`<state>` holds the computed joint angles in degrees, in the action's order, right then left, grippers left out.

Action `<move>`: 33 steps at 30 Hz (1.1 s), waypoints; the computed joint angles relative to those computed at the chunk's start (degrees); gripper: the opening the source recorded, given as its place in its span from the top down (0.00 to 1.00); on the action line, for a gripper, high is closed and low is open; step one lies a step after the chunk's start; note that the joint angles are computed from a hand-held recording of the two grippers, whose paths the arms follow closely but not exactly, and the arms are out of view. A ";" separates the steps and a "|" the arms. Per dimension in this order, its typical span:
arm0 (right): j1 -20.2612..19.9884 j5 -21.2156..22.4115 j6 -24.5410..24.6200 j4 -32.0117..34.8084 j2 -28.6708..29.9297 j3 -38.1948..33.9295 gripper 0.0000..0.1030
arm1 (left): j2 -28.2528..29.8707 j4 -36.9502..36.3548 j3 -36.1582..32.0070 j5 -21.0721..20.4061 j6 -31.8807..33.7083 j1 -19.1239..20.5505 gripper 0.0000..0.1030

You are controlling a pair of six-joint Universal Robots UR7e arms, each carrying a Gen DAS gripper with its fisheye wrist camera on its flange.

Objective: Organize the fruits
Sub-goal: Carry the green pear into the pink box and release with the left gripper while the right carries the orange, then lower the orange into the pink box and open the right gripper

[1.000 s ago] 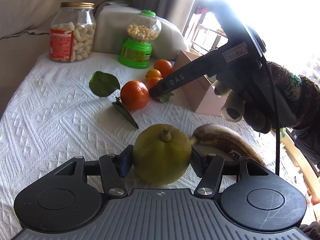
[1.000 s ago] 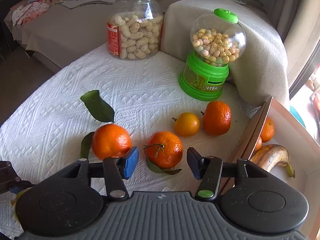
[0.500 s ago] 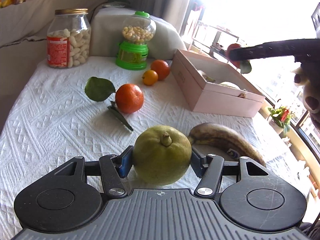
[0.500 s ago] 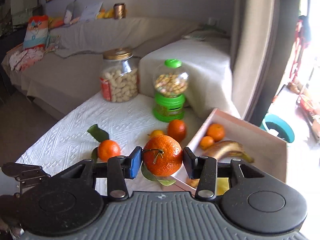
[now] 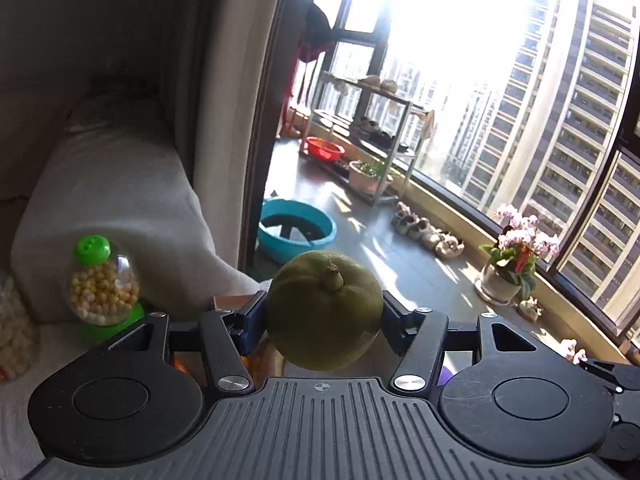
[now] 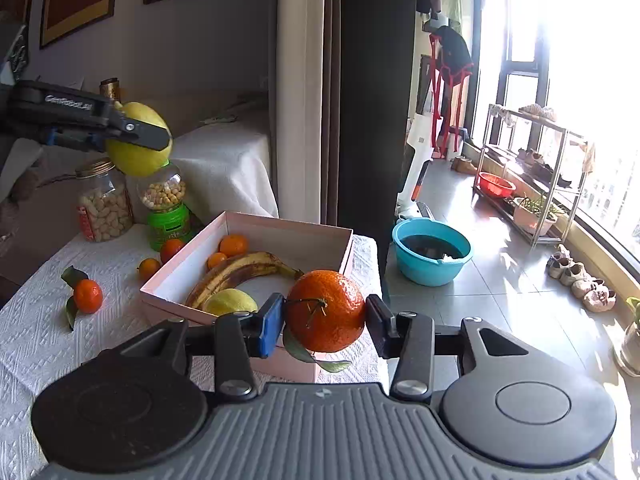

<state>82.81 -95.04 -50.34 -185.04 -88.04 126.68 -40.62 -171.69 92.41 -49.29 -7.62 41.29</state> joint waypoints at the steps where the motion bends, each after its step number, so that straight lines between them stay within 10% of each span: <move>1: -0.78 0.86 0.07 0.00 0.04 0.09 0.57 | 2.27 3.32 -3.12 0.10 -0.80 0.93 0.38; 9: -4.64 1.55 1.81 2.14 1.42 -1.26 0.57 | 12.83 22.95 -16.69 -0.68 -4.05 6.11 0.38; 19: -4.56 0.75 1.77 3.79 4.48 -3.24 0.57 | 12.62 30.07 -15.43 3.64 -2.35 3.43 0.39; 28: -2.15 -0.05 1.87 3.25 4.01 -3.53 0.57 | 2.85 -3.40 3.70 -2.66 -0.93 2.23 0.41; 33: 2.04 1.13 2.93 4.93 4.95 -6.70 0.57 | -3.78 -22.13 21.16 3.19 -1.90 -2.02 0.41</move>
<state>84.85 -93.91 -47.42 -180.11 -83.09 119.98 -44.40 -193.82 113.57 -46.10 -9.52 39.27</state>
